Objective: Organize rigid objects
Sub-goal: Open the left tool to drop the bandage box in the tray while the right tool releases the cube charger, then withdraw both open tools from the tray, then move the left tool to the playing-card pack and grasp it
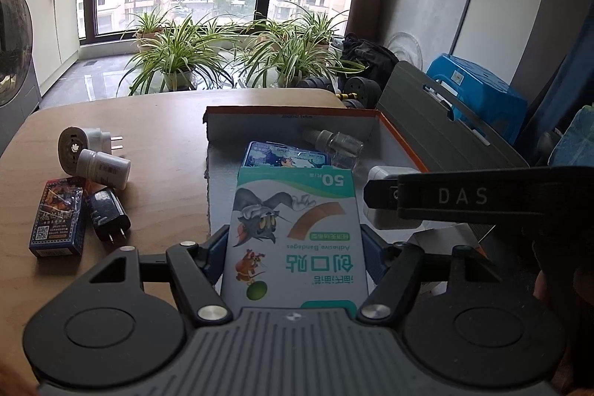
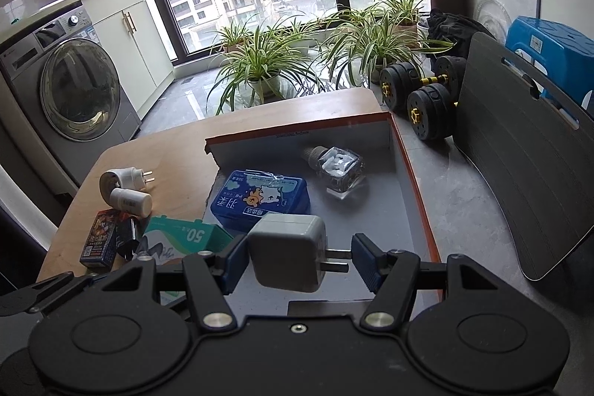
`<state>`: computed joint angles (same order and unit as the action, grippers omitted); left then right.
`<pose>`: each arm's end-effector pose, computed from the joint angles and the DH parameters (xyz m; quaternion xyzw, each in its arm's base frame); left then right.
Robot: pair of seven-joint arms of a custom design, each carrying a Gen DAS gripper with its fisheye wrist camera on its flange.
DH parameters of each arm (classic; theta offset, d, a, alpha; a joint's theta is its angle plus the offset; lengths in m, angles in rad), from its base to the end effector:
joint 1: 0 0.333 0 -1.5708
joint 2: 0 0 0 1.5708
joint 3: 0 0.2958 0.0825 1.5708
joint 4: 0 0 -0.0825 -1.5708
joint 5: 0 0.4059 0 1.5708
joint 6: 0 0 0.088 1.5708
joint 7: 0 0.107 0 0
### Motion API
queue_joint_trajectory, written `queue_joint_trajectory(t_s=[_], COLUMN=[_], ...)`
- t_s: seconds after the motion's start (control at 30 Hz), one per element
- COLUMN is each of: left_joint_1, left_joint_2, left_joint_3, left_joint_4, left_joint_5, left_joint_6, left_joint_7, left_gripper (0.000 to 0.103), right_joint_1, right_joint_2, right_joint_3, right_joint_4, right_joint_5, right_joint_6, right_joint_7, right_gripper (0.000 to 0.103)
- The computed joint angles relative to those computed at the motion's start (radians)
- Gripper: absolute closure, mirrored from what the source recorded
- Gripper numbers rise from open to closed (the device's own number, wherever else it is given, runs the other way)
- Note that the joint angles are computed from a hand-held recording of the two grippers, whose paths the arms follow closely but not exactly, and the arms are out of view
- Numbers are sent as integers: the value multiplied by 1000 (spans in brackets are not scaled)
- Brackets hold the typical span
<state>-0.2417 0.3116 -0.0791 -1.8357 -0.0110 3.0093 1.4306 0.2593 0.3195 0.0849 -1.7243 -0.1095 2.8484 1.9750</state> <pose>0.6594 -0.2129 0.4349 -0.5905 0.6902 -0.3623 0.2091 0.6667 0.2382 0.4662 -0.6554 0.6452 -0.1784 0.3498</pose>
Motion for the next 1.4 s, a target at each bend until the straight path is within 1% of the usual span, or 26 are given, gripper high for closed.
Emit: queue_joint_trajectory(t_s=[0.07,0.13,0.17,0.27,0.3,0.33,0.4,0.47,0.5,0.57,0.63,0.73,0.77,0.8,0.83,0.87,0.97,1.03,1.17,1.27,1.4], left_joint_1=[16,45,49,39,38,30,3,-8,-20,-25,-37,-54,-55,-62,-61,-53,-31,-8,34,69,121], left_joint_2=[6,14,17,17,15,11,0,-12,-19,-32,-53,-89,-98,-112,-122,-130,-161,-178,-205,-219,-219], left_joint_3=[-21,-60,-67,-61,-60,-50,-13,9,27,43,71,118,128,150,160,159,170,162,144,129,102], left_joint_4=[8,17,21,25,22,18,6,-4,-8,-18,-38,-78,-90,-105,-114,-122,-152,-168,-191,-207,-211], left_joint_5=[-18,-56,-66,-72,-78,-74,-49,-31,-11,17,58,138,164,203,232,248,324,355,426,482,526], left_joint_6=[-5,-5,-8,-21,-20,-17,-9,0,3,8,20,31,35,33,26,19,4,-5,-16,-18,-35], left_joint_7=[24,75,91,108,111,102,57,21,-6,-40,-88,-183,-214,-263,-301,-324,-405,-434,-499,-547,-595], left_gripper=[31,32,32,28,24,21,18,15,13,12,10,8,8,8,8,8,8,8,8,8,8], right_joint_1=[2,5,11,12,14,20,34,42,36,33,33,26,23,16,1,-13,-14,-22,-4,-18,-26], right_joint_2=[-1,-3,-5,-14,-18,-21,-27,-34,-39,-44,-51,-58,-61,-63,-65,-67,-74,-73,-69,-67,-65], right_joint_3=[-5,-11,-18,-27,-30,-39,-61,-74,-69,-67,-65,-55,-49,-39,-19,2,20,43,56,91,121], right_joint_4=[-6,-10,-12,-27,-34,-39,-49,-61,-70,-80,-92,-102,-107,-110,-113,-116,-123,-122,-118,-116,-109], right_joint_5=[-2,-11,-22,-42,-49,-64,-104,-137,-140,-153,-169,-177,-173,-163,-141,-116,-92,-60,-33,25,86], right_joint_6=[14,26,29,54,64,74,97,121,137,156,175,186,188,189,189,187,189,189,180,176,164], right_joint_7=[13,26,39,62,72,89,130,163,164,171,170,157,151,140,116,87,42,1,-39,-92,-164], right_gripper=[28,28,28,28,28,27,26,25,25,23,22,18,18,18,18,18,17,17,17,17,17])
